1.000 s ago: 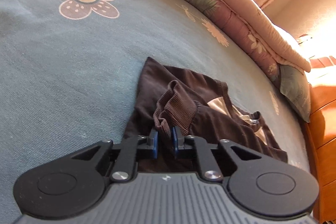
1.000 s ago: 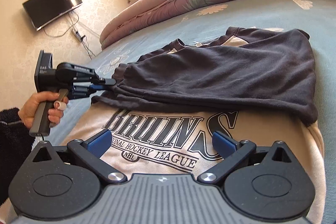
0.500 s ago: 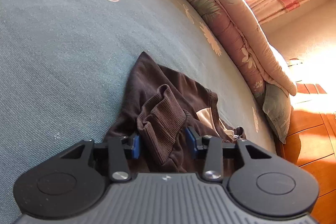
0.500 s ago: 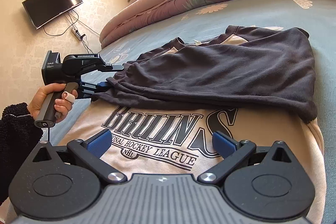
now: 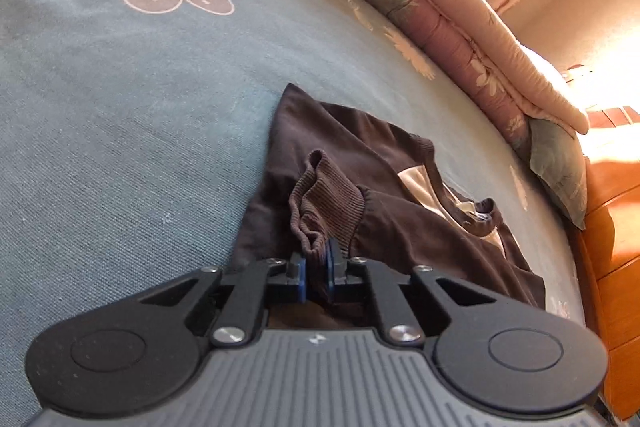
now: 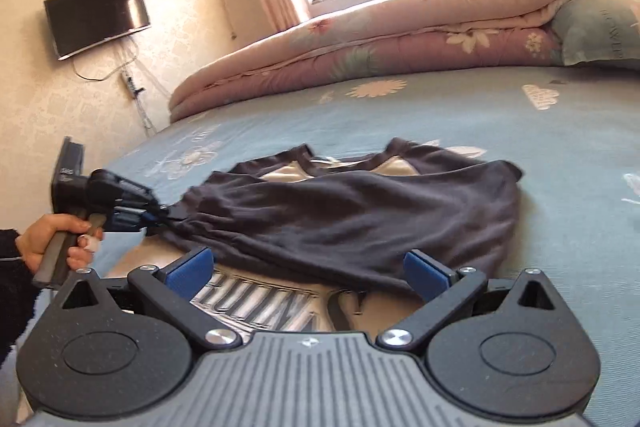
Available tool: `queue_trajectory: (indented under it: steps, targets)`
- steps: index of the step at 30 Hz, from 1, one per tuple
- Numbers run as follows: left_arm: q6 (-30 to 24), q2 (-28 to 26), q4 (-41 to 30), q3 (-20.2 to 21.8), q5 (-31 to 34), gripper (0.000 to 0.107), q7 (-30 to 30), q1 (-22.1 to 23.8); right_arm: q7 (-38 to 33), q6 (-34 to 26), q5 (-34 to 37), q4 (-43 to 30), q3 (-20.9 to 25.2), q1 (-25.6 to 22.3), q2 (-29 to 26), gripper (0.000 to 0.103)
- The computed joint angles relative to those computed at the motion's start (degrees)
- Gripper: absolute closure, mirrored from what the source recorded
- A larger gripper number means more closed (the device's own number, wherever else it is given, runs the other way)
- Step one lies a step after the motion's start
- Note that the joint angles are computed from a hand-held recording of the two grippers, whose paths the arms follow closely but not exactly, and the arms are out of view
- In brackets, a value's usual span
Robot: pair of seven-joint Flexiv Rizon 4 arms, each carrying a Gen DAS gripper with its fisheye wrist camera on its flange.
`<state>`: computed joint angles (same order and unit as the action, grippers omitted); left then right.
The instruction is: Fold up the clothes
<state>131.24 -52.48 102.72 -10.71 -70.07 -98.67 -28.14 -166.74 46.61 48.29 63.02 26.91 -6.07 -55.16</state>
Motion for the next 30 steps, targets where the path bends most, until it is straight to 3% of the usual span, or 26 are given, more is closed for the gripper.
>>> queue_trajectory:
  steps: [3,7,11,16,18,23,27,28,30]
  targets:
    - [1.6,0.6,-2.6,-0.5,-9.5,0.079,11.4,-2.6,-1.2,8.7,-2.0,0.5,-2.8,2.5,0.1,0.0]
    - [8.5,0.5,-8.1,-6.5,-21.8,0.064,29.3,-2.0,-0.1,19.5,-7.9,1.9,-6.1,6.3,-1.1,0.0]
    - [11.0,0.3,-10.6,-10.8,-21.5,0.058,35.7,-0.1,1.5,27.7,-11.6,2.2,-7.1,9.2,-3.3,0.0]
    - [11.1,-3.0,-18.4,-15.0,-17.8,0.051,44.5,1.5,9.7,40.7,-15.1,2.1,-14.2,16.1,-6.4,0.0]
    - [10.1,-5.2,-23.0,-16.2,-16.6,0.049,48.7,1.6,15.3,40.0,-15.0,0.8,-15.5,15.9,-7.1,0.0]
    - [7.5,-12.2,-37.2,-20.9,-16.8,0.048,60.6,1.5,25.1,30.7,-15.8,-3.2,-12.2,10.9,-8.5,0.0]
    - [10.0,-18.6,-51.1,-29.9,-21.1,0.048,74.0,1.8,23.8,33.7,-18.8,-0.9,-10.0,10.1,-8.2,0.0]
    - [11.0,-19.5,-52.3,-31.6,-20.7,0.048,75.1,1.9,22.4,35.5,-20.0,0.0,-9.5,10.2,-8.1,0.0]
    - [10.3,-18.7,-49.3,-30.7,-19.7,0.048,72.3,2.3,19.6,40.1,-22.5,2.0,-9.2,11.1,-7.9,0.0]
